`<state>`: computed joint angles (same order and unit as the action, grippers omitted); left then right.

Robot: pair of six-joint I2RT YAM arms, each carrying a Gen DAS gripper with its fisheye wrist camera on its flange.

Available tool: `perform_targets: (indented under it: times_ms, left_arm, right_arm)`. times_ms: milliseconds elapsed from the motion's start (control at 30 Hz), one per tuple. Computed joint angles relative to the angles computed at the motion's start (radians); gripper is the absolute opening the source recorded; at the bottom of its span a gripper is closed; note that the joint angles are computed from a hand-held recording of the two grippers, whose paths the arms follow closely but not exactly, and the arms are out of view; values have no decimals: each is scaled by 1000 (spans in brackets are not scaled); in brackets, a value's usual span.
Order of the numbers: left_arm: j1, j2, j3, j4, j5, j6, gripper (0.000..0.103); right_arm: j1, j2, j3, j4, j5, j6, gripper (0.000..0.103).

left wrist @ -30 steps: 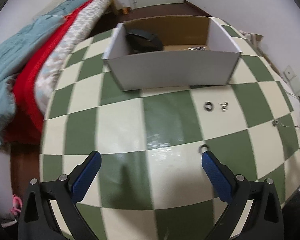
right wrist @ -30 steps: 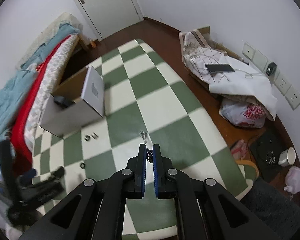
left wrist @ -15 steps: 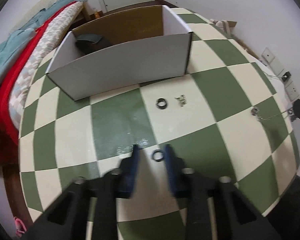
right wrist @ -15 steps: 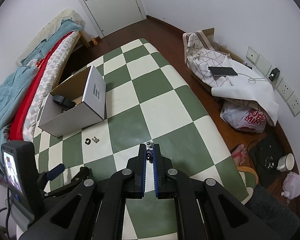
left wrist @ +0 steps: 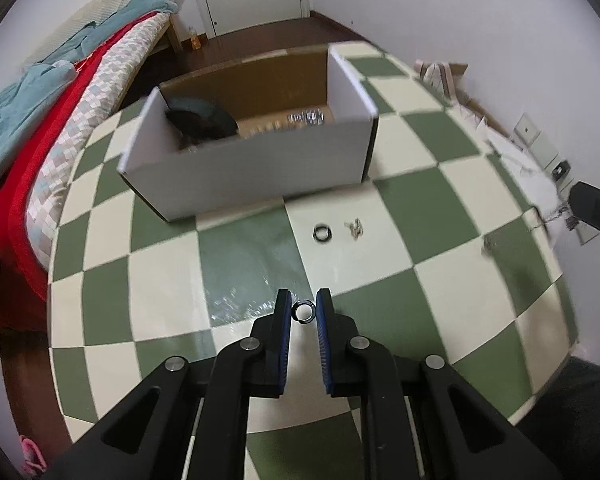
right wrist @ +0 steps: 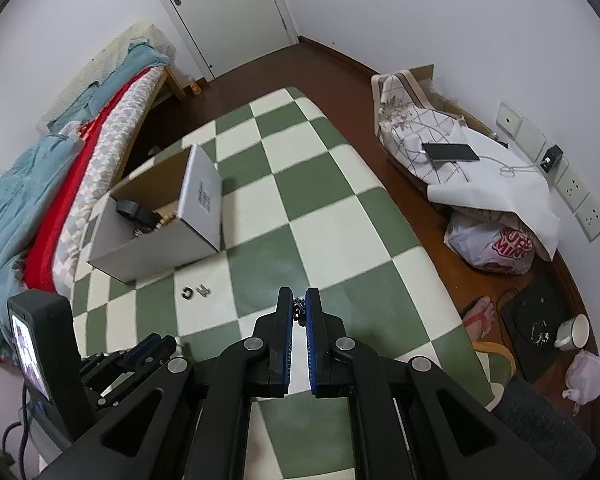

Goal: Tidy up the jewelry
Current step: 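Grasp the thin silver necklace with the right tool while the left tool grasps a black ring, then carry the necklace and black ring into the white box and open both tools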

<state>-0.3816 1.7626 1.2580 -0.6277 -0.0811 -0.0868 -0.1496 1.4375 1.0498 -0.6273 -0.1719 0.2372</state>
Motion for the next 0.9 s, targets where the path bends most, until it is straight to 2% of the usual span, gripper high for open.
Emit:
perform_targets:
  times_ms: [200, 400, 633, 900]
  left_arm:
    - [52, -45, 106, -93, 55, 18, 10]
    - [127, -8, 297, -212, 129, 55, 10]
    - [221, 174, 631, -362, 180, 104, 10]
    - [280, 446, 1024, -546, 185, 145, 10]
  right_arm:
    - [4, -4, 104, -54, -42, 7, 6]
    - [39, 21, 274, -126, -62, 5, 6]
    - [107, 164, 554, -211, -81, 0, 6]
    - [183, 464, 921, -338, -103, -6, 6]
